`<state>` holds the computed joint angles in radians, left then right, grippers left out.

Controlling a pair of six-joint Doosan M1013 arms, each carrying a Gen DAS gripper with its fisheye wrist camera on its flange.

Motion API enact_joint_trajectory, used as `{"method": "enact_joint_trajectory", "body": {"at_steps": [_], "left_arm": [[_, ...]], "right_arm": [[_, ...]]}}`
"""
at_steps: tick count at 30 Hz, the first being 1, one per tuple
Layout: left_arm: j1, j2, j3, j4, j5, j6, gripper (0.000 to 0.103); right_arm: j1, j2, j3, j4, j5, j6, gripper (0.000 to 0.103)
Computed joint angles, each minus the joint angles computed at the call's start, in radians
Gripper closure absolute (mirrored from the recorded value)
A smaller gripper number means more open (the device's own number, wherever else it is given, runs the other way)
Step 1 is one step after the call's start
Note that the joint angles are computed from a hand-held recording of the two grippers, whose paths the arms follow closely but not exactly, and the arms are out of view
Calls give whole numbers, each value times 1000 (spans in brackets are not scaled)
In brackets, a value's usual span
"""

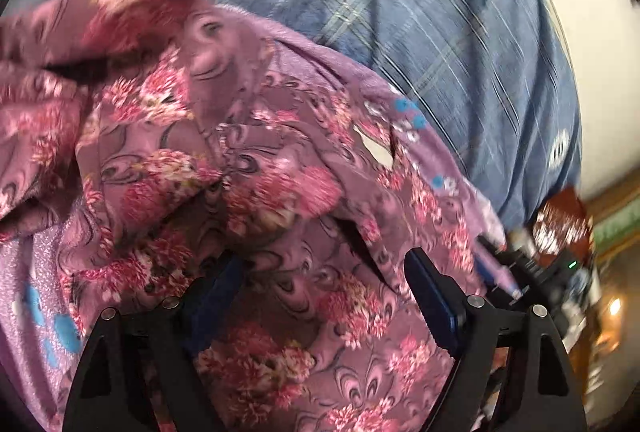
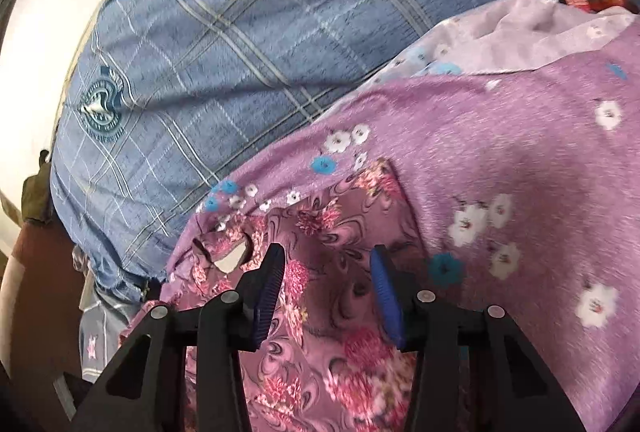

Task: Fold small clothes

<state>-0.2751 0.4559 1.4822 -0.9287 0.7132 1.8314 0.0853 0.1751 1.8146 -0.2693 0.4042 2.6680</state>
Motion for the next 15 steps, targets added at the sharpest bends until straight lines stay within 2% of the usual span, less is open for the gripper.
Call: {"method": "enact_joint_trajectory", "body": {"at_steps": [3,5,9,12,14,15], "left_arm": [[28,28,-7,-92,38,3,20],[48,48,-18,-156,66,-12,20],[68,81,-37,-245,41,-56,22],[70,96,-52,-224,29,-91,35],[69,105,-57,-200,25,-104,61],[63,105,-57,-198,18,-112,67]], "right_arm": [[4,36,-38,91,92,-102,58],[15,38,-49,46,121,-94,59],[25,42,-58,31,154,-112,60],[24,41,-56,34,152,-112,61],[23,40,-54,33,150,-106,62],[26,41,-56,21,155,-92,62]]}}
